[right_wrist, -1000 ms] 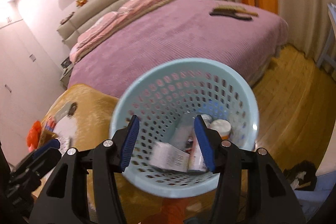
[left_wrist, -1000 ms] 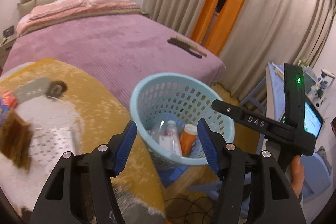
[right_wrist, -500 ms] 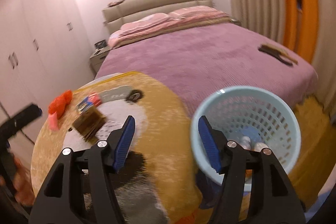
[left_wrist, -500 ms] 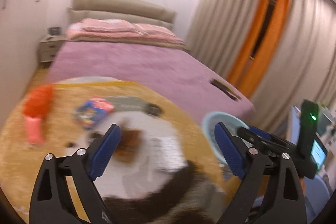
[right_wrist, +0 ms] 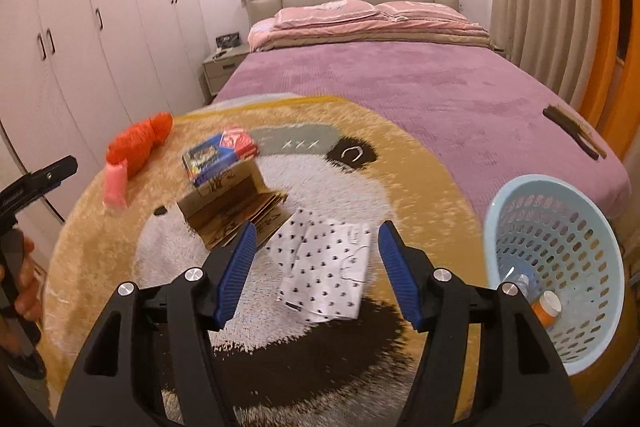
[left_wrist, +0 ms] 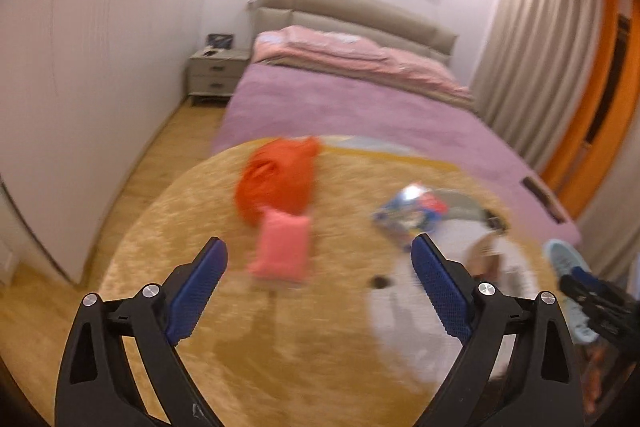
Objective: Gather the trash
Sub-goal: 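Grasp the pink packet with the left tool while the right tool grasps the white dotted paper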
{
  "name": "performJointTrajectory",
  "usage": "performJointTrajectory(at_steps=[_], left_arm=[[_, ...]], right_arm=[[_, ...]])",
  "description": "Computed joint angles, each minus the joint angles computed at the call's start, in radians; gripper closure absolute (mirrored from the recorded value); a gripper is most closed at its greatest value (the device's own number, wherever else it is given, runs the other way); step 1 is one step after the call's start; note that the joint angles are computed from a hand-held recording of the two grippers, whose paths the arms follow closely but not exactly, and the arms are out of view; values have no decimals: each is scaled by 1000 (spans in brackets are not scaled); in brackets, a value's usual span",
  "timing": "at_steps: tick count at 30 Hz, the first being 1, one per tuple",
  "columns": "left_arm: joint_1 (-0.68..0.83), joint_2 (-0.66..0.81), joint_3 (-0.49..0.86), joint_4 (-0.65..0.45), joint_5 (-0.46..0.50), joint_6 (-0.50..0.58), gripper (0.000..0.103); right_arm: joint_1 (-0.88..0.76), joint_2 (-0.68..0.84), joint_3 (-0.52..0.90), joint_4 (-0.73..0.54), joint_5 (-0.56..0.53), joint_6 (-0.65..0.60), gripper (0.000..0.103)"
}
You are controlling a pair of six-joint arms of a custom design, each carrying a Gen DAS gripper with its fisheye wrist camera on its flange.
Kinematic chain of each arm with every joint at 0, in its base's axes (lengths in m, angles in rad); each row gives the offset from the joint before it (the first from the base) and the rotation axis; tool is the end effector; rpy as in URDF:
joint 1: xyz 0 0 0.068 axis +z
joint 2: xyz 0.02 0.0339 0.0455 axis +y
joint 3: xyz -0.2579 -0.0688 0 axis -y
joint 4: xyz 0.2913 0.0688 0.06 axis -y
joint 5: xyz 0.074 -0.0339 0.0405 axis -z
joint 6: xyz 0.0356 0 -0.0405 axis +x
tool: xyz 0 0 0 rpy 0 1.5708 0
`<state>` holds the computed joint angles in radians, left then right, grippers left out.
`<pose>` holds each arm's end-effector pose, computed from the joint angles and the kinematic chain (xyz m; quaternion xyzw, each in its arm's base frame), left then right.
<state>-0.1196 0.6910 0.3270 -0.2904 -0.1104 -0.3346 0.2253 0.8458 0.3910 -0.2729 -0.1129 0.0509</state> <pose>0.2006 -0.0202 0.1636 -0.1203 0.8877 -0.0512 0.4415 0.2123 0.0528 0.1597 -0.1023 0.9055 0.1072 0.3975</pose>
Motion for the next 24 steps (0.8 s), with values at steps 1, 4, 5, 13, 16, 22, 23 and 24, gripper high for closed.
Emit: performJointTrajectory(at_steps=[1,4,5,13,16,22,23,24], left_arm=[[35,55,2,36,24,18,12],[101,228,30,140,83,51,12],[111,272,42,163,95,57,12],[116,555,131,278,85,44,17],[124,597,160,246,82,32,25],[120,585,152,248,62,46,47],[117,583,152,249,59,49,50],[117,579,149,251,62,52,57]], right_arm=[[26,23,-6,27,23,11,43],[55,83,-16,85,39,36,43],[63,107,-21,110,40,47,43],[108,186,-20,153,114,44,34],[125,253,12,152,142,46,34],[124,322,49,141,145,48,49],[121,331,53,139,137,46,54],[116,341,58,137,128,45,67]])
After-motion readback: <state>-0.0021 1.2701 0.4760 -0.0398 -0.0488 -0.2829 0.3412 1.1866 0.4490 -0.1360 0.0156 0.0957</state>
